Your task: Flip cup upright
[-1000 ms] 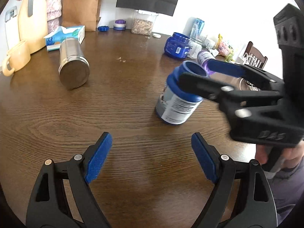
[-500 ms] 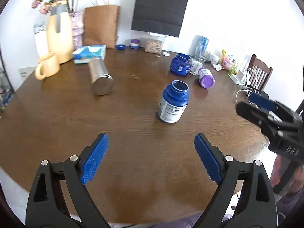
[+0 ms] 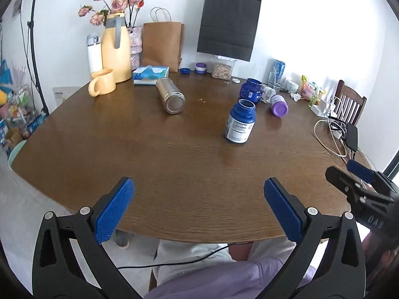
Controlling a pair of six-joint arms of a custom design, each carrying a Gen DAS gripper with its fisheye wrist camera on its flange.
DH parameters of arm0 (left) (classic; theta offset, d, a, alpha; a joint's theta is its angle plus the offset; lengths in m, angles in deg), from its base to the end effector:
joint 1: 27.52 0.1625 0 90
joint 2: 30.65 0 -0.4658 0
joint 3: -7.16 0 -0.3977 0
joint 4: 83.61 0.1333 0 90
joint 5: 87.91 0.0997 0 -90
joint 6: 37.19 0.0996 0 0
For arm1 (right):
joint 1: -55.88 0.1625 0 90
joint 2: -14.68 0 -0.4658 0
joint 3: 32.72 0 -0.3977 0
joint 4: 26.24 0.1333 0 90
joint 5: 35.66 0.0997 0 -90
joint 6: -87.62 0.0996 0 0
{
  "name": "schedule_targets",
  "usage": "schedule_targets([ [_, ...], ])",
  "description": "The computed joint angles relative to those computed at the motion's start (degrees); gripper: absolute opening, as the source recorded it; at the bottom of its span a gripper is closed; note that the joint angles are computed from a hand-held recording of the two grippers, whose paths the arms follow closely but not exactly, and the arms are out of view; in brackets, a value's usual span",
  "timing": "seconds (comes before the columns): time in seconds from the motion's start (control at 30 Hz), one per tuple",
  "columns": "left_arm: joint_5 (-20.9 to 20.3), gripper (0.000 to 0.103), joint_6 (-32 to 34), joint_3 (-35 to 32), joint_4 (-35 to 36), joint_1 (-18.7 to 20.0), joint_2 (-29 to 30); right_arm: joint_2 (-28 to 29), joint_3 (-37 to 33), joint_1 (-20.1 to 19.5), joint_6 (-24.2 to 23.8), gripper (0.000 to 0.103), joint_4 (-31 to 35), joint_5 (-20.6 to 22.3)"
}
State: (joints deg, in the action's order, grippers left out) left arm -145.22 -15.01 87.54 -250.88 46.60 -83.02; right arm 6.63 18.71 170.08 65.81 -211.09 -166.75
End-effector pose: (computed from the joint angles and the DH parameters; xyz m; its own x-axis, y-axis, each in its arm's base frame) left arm -0.0291 -0.7861 0.3655 -0.7859 0.0857 -0.6124 0.5132 0.6429 -0.5685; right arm 0.4190 -0.7667 -0.0142 -0.7390 -0.0625 0.6707 -0.5708 0.5870 -0.5742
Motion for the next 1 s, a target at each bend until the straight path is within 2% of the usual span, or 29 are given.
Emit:
schedule_targets([
  [0.07,0.88,0.103,2.02,-0.05,-0.72,-0.49,0.40,-0.19,1.79,0.16,-0.02,0.082,-3.69,0.00],
  [0.13,0.30,0.103,2.94,0.56,-2.05,-0.69,0.20,-0.48,2.32,0.10,-0.20,0.082,-4.32,0.40],
  [0.27,0.46,0.103,4.66,1.68,-4.60,-1.06,0.08,-0.59,1.94,-0.07,0.49,0.082,-3.81,0.33],
  [1.0,0.36,0.103,5.02,2.06,-3.89,-1.26,-0.10,-0.67,2.00,0.13,0.61,0.082,-4.77,0.17],
])
